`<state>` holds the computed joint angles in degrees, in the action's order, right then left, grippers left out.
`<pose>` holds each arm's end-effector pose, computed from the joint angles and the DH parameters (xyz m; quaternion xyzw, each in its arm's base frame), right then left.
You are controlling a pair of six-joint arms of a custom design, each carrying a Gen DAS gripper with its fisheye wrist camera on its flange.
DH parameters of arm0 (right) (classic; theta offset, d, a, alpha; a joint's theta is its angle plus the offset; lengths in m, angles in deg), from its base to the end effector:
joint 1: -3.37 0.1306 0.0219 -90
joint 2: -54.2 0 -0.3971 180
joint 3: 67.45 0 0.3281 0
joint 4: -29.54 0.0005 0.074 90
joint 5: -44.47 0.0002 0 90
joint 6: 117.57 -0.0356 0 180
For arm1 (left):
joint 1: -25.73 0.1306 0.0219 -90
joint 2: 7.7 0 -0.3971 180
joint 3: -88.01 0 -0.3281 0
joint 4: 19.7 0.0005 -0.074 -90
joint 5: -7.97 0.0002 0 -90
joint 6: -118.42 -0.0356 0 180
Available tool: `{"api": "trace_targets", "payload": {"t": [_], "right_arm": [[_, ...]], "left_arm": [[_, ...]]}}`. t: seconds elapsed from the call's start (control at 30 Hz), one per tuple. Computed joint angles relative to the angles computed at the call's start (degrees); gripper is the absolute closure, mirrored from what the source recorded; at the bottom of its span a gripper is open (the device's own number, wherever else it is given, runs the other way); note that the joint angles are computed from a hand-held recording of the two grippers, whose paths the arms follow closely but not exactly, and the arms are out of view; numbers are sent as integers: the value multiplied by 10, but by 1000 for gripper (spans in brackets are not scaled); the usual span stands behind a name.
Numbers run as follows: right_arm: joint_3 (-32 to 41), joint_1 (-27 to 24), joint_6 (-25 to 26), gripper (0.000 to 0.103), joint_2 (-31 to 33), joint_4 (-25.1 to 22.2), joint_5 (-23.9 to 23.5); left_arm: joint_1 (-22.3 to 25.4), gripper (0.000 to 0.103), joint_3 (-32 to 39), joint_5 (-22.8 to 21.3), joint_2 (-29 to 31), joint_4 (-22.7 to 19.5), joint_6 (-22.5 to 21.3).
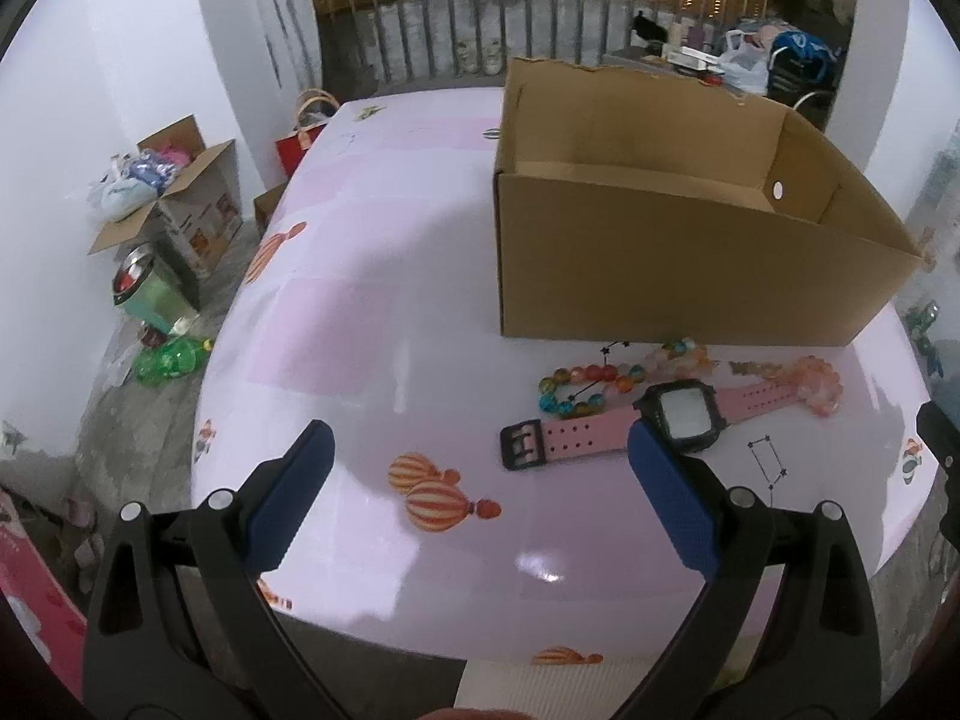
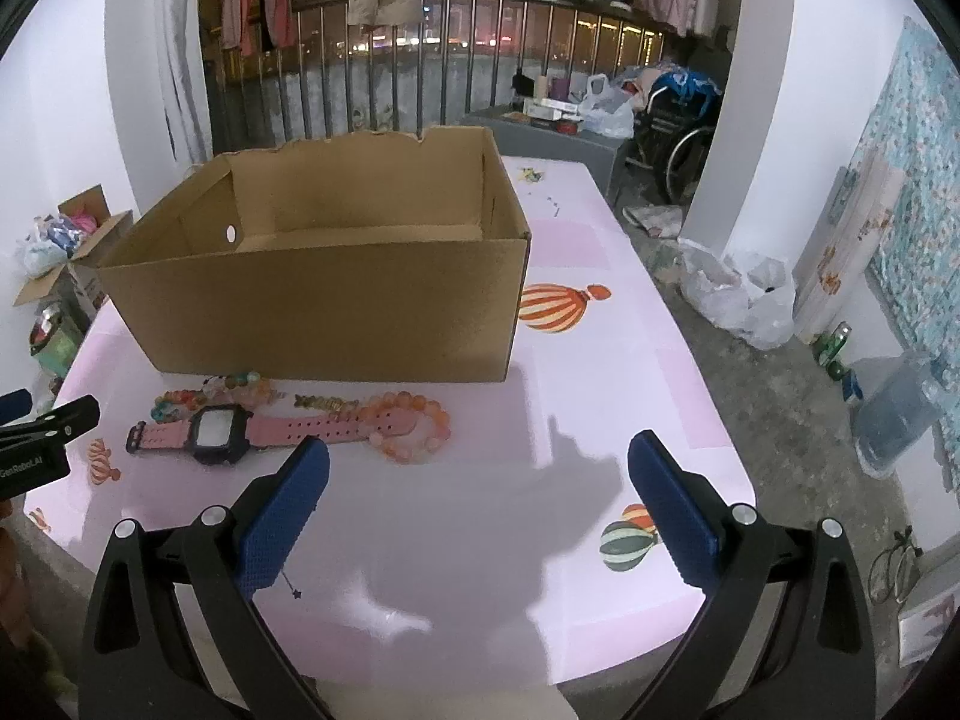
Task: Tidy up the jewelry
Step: 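Move the right tool toward the pink-strap watch and open its fingers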
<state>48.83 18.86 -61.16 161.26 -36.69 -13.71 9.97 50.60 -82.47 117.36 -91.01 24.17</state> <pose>0.5052 0.1200 0.4752 0.2219 0.8984 -0.1257 0.3576 0.6038 -0.1706 0.4659 0.1640 0.9362 -0.0275 0.3096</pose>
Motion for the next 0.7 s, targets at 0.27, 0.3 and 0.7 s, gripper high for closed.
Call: {"api": "trace_targets", "payload": {"t": [0.27, 0.3, 0.7], "right_arm": [[-17, -1, 33, 6, -3, 65, 5], [-16, -1, 45, 6, -1, 76, 6], [-58, -12, 118, 6, -8, 187, -51]], "left_arm": [[9, 8, 24, 37, 22, 6, -31], [11, 8, 14, 44, 18, 22, -32], [42, 8, 3, 219, 22, 53, -22]]}}
